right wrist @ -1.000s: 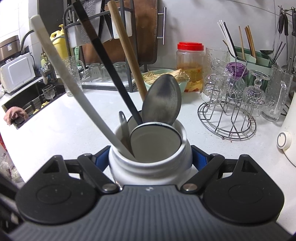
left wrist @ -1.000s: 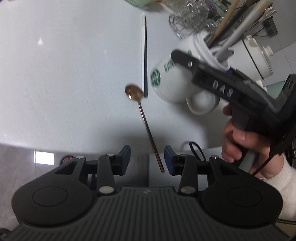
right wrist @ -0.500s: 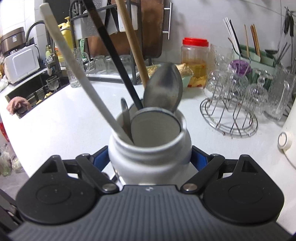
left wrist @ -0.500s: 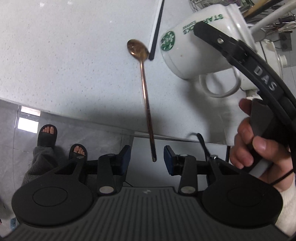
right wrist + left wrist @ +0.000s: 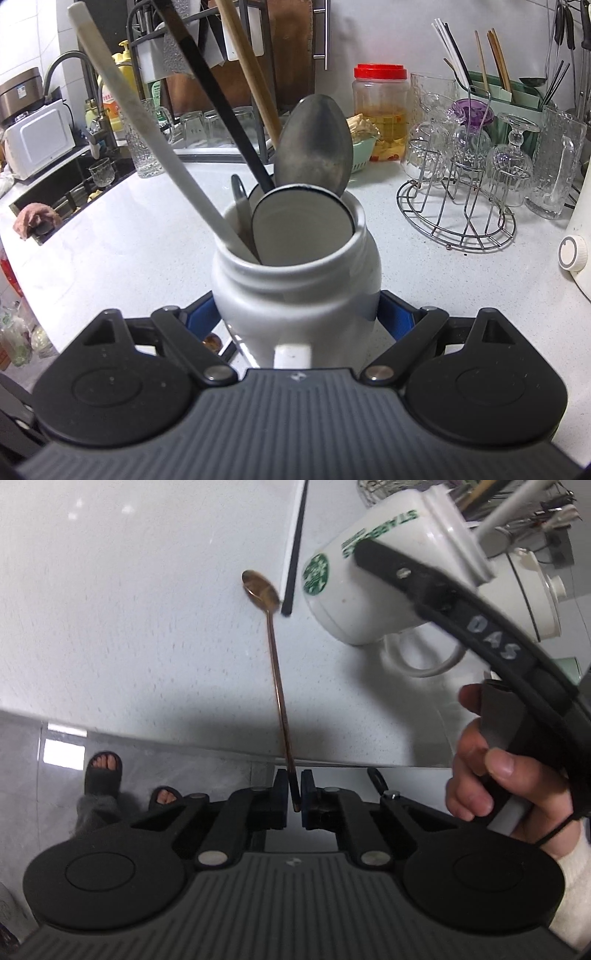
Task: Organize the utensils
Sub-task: 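Lift the copper spoon with the left gripper toward the mug, then lower the copper spoon into the mug held by the right gripper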
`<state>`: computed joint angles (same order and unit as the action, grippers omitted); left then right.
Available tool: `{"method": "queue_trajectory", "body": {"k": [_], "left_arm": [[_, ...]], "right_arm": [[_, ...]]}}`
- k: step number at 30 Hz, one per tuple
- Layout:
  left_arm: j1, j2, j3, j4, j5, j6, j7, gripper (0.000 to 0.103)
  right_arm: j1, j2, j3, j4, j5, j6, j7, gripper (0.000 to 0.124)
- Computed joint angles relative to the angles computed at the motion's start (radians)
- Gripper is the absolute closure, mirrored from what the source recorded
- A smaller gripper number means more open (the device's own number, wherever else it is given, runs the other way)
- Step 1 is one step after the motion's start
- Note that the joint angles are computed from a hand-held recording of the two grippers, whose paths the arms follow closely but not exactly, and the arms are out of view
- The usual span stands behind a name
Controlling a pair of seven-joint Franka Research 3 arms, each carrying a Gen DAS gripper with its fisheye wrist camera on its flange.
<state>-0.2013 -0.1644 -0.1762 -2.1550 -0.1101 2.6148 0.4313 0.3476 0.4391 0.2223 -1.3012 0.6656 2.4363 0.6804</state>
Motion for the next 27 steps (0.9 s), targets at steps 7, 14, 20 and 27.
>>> {"method": "queue_trajectory", "body": {"k": [7,14,20,27], "left_arm": [[0.011,-0.066,0.014,0.027,0.026,-0.106,0.028,0.099],[0.017,-0.142,0.04,0.067,0.012,-0.217,0.084,0.099],[0.031,-0.166,0.06,0.134,-0.003,-0.323,0.147,0.101],[0.051,-0.133,0.059,0.207,0.001,-0.412,0.192,0.101]], "right_arm": [[0.007,-0.002,-0.002,-0.011,-0.005,0.02,0.024,0.033],[0.004,-0.001,0.003,-0.011,0.0,0.023,0.014,0.032],[0.002,-0.007,0.006,-0.025,0.014,0.039,0.006,0.032],[0.008,-0.018,0.006,-0.048,0.019,0.069,0.012,0.032]]}}
